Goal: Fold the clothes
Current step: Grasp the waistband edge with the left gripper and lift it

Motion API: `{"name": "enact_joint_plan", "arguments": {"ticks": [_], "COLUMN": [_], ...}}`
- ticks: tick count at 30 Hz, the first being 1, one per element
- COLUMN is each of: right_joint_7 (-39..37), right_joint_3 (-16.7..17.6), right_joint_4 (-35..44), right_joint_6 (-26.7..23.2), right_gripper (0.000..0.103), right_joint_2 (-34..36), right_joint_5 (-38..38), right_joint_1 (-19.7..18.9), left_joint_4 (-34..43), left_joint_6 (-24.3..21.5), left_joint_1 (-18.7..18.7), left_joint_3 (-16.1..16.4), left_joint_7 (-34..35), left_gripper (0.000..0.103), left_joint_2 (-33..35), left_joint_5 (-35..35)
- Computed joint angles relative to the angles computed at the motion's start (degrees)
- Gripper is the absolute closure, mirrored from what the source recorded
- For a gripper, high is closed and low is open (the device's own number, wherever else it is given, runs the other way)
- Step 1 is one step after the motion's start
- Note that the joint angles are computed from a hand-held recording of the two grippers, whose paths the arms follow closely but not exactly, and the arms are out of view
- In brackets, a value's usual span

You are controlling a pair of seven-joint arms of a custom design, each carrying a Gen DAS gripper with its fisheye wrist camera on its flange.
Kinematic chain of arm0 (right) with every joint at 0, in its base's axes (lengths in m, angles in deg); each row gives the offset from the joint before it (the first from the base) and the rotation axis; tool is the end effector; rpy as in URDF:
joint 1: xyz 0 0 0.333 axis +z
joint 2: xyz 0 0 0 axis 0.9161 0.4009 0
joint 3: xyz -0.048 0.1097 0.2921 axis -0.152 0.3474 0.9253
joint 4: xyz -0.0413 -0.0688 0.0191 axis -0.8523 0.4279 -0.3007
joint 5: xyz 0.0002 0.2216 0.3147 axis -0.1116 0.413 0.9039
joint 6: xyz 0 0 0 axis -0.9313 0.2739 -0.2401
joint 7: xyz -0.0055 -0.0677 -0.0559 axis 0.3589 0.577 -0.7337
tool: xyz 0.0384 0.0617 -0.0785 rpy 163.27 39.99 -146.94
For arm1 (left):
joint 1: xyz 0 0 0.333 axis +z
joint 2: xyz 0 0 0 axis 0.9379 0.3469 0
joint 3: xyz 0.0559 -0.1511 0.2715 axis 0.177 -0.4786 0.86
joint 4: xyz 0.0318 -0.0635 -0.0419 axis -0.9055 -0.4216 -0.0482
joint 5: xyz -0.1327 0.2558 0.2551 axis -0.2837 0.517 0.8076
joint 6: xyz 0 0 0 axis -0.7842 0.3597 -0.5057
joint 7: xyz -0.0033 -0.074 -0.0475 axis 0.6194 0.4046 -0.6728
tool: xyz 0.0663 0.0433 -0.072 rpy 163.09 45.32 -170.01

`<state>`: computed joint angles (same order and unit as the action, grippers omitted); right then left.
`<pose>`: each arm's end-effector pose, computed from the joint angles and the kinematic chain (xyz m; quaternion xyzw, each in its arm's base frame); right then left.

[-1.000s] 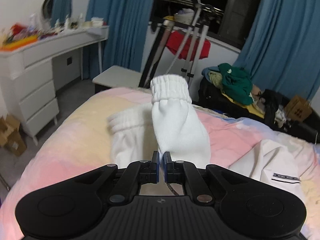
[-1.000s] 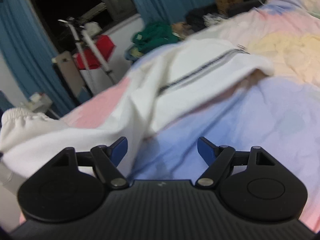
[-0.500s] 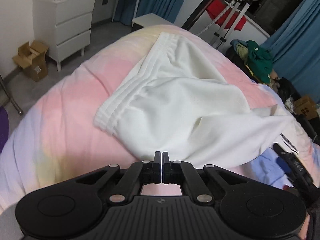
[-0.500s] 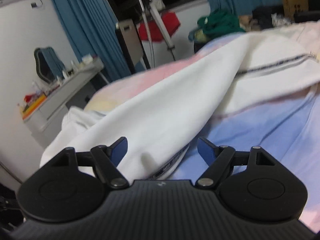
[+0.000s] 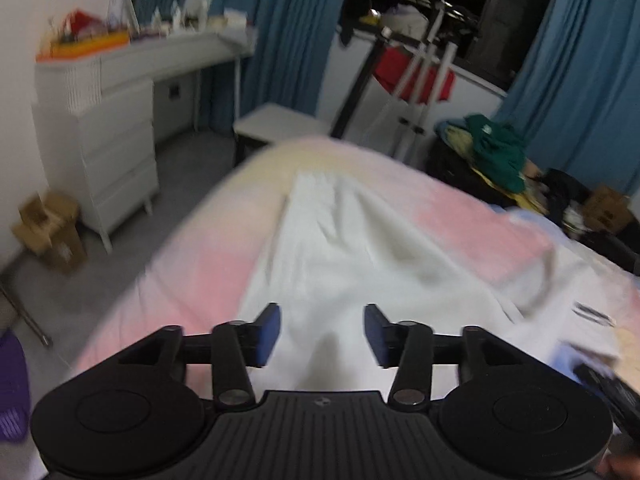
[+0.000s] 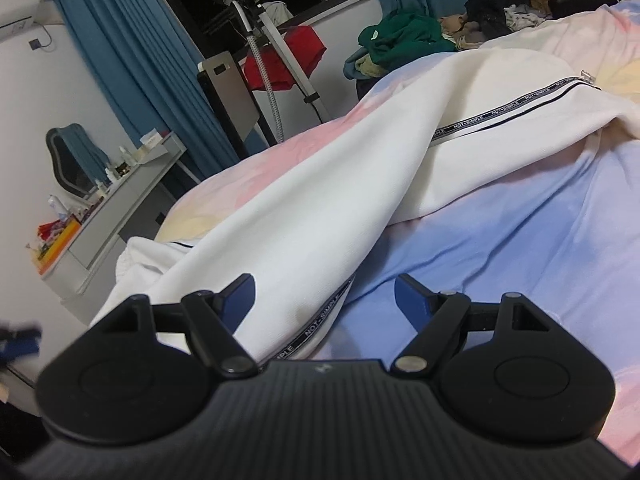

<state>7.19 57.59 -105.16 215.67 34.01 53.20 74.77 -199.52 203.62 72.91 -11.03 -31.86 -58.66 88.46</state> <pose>0.6433 0.1217 0.5204 -0.6545 0.5737 -0.0572 0.4892 0.4445 -0.0310 0.6035 -0.8225 0.3930 -0.2513 0.3255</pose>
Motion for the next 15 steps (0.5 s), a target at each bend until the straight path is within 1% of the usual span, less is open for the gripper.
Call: {"name": "enact_joint_plan", "arguments": {"ticks": [1,4,7,9,11,12,14,15], "right_joint_7": [0.35,1.11,1.84,2.18,3.69,5.7,9.83,11.51], "right_joint_3": [-0.06,-0.11,0.08,0.25,0.12,-0.16,-0.68,-0.7], "right_joint_4": [0.11,0.16,0.95,1.74,3.34,4.22,6.06,6.84], "right_joint_6": [0.26,0.65,1.38,2.23,3.54,3.77,4.08,3.96], "right_gripper": [0.025,0.025,0.025,0.025,0.025,0.025,0.025,0.025], "right_joint_2": [0.19,0.56,1.44,2.38,4.3,5.29,7.27,8.02], "right_joint_5": [-0.62,-2.32,-3.25,-3.64,-6.13,-7.81,-11.29,-12.3], "right_joint_1": [0.2,0.6,0.82,0.93,1.52,1.8,2.28,2.2], "left_joint_4": [2.0,7.92,13.93,17.54,21.0,22.65,25.98,27.8], "left_joint_6": [0.43,1.45,2.21,4.0,6.39,7.25,7.12,6.57], "left_joint_1": [1.28,3.69,4.61,4.66,4.85,4.99,5.38,5.79], "left_joint_3": [-0.22,-0.27,0.45,1.51,2.56,2.99,3.61,3.6], "left_joint_7": [-0.08,0.43,2.08,4.68,7.91,9.27,12.32,14.78], "left_gripper": [0.034,0.033,0.029,0.026,0.021,0.02,0.02,0.02], "left_joint_2": [2.59,10.58,18.45,23.81,28.97,31.37,35.95,37.98], "left_joint_5": [1.77,6.2,9.28,9.41,8.72,8.3,5.65,2.99]}}
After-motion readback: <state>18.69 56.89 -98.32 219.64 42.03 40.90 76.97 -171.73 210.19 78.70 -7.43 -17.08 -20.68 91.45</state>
